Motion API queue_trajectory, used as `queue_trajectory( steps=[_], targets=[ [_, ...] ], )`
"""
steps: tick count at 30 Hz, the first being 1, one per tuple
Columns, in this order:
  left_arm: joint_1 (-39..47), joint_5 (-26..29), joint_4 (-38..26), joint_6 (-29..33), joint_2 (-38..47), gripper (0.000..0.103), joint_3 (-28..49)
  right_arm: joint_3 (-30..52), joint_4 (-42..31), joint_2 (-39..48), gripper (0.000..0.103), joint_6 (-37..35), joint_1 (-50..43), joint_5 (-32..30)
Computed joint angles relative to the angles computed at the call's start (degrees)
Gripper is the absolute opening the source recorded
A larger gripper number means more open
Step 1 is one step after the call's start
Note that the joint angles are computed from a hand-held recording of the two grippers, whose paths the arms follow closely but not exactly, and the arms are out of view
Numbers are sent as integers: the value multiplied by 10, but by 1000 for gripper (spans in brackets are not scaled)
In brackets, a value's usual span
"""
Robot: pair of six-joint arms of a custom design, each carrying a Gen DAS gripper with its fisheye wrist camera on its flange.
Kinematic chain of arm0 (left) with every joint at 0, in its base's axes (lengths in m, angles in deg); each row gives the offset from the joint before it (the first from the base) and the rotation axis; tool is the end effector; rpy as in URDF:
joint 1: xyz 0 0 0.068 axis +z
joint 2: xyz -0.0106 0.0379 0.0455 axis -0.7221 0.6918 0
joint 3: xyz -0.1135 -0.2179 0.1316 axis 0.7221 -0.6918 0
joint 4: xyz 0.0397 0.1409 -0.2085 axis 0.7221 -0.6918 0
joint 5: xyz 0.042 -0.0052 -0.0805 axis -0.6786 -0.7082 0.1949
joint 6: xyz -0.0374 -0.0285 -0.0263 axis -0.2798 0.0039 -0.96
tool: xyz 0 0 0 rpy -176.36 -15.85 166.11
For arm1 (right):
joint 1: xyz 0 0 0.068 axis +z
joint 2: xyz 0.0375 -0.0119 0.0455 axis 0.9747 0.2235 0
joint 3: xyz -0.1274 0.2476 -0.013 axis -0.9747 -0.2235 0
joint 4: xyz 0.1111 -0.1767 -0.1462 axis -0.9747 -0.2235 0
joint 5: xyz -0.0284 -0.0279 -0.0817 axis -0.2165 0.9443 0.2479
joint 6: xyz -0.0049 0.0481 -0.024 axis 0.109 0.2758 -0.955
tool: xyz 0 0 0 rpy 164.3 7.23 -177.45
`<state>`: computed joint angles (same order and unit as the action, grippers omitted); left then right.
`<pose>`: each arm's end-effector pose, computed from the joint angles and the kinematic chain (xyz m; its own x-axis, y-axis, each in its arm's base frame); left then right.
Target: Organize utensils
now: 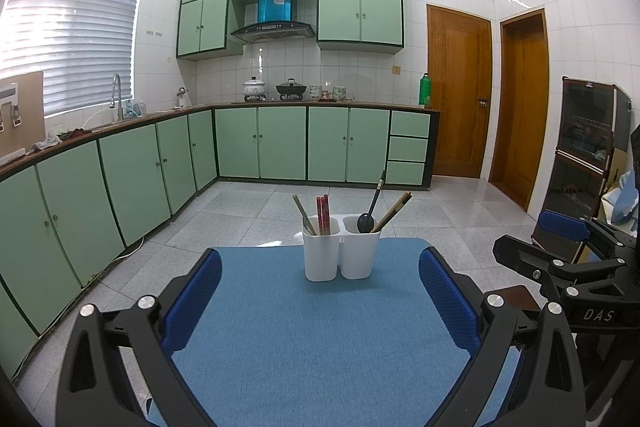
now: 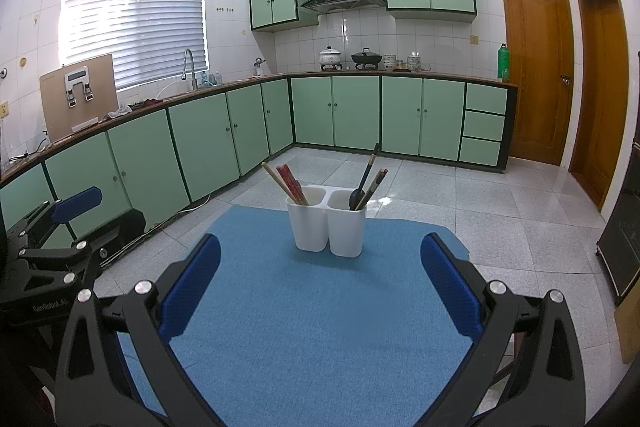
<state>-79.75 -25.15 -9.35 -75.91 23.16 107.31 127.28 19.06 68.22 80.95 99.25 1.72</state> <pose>0.1513 -0.0746 0.3890 -0.3517 -0.0546 -0.9345 -0.1186 0.9929 -0.0134 0.2135 0.0922 0.4047 -0.4017 -0.1805 -0.8978 -0.4948 0.8677 0.0469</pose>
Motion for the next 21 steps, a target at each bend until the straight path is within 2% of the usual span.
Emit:
queue_trajectory(
  steps=[21],
  targets=[
    [0,1,-2,0,1,97,2,-4,1,-2,97,1,3,2]
  ],
)
